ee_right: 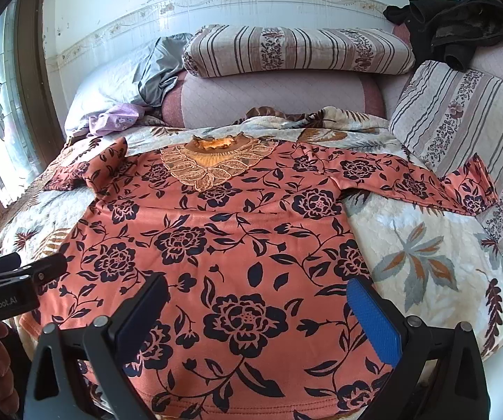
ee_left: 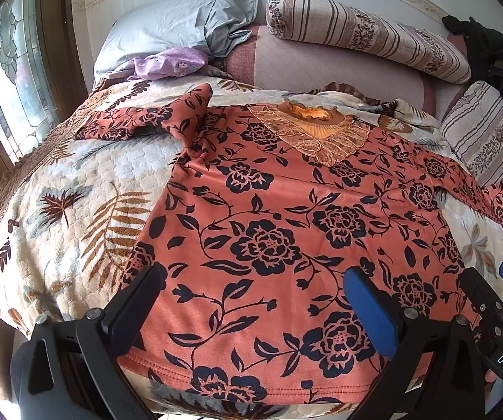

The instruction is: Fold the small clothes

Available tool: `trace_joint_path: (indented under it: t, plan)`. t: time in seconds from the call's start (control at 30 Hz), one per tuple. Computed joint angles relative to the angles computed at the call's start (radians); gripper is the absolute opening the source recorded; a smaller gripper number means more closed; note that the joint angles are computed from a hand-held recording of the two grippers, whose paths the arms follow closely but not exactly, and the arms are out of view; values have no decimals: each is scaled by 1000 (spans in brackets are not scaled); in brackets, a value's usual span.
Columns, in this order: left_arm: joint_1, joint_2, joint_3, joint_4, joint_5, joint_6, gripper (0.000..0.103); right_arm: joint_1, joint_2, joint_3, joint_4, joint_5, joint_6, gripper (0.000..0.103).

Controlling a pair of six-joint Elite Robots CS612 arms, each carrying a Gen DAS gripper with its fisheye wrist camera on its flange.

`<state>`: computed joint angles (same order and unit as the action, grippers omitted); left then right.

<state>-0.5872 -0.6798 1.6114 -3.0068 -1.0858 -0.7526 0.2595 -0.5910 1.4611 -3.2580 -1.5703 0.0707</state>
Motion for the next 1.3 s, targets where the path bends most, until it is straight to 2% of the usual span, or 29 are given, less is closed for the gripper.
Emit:
trace_joint_path:
  t: [1.3]
  plan:
    - [6,8,-5,-1,-10,4,103,2,10,-22,19,8,1,103]
